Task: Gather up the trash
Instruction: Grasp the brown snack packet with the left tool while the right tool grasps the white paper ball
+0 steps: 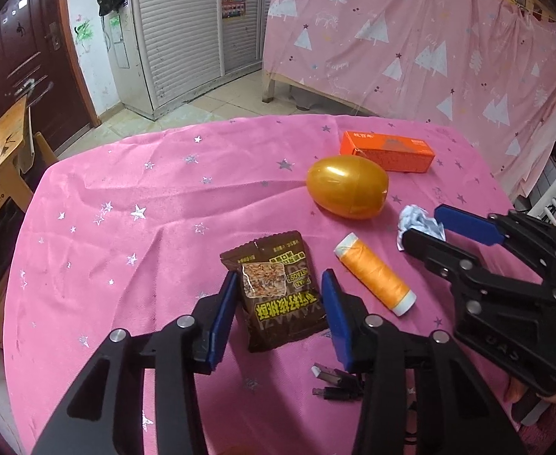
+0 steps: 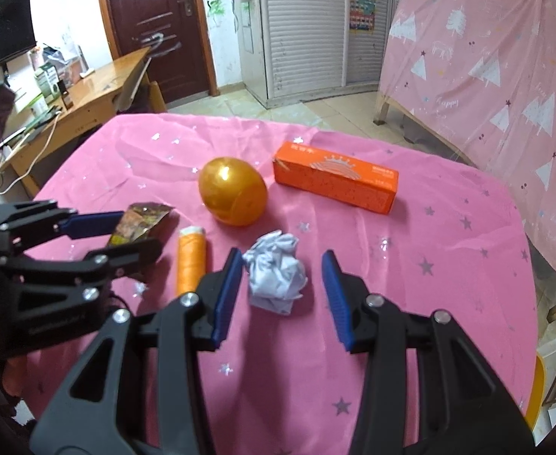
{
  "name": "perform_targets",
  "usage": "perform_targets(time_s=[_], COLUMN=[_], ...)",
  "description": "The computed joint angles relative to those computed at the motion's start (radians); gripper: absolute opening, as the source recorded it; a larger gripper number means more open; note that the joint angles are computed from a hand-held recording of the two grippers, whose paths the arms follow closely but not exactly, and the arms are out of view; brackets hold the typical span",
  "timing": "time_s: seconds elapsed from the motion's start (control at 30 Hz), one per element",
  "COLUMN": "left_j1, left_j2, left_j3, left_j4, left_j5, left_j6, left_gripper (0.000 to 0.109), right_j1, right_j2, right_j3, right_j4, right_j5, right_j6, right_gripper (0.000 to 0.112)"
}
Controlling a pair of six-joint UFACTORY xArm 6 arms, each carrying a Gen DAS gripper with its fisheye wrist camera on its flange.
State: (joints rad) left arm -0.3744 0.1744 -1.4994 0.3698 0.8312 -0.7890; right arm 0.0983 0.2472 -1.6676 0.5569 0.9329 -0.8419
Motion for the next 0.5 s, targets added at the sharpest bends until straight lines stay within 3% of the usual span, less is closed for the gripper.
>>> perform_targets(time_s=[0.2, 0.3, 0.5], left_j1=[0.010, 0.007, -0.003], left_j2=[-0.013, -0.023, -0.037], left_j3=[0.015, 0.021, 0.014], left_j4=[-0.020, -0.005, 0.024], left_j5=[-0.013, -0.006, 0.010], left_j6=[0.007, -0.003, -0.022], left_gripper=[0.039, 0.039, 0.039], right_j1=[0.017, 0.026, 0.037], right_j2=[0.007, -0.016, -0.065], right_j3=[-0.004, 0.035, 0.107], right_j4=[-0.061, -0.081, -0.106], right_j5=[0.002, -0.041, -0.138], right_j6=[0.025, 0.019, 0.020], right_gripper=[0.041, 0.031, 0.031])
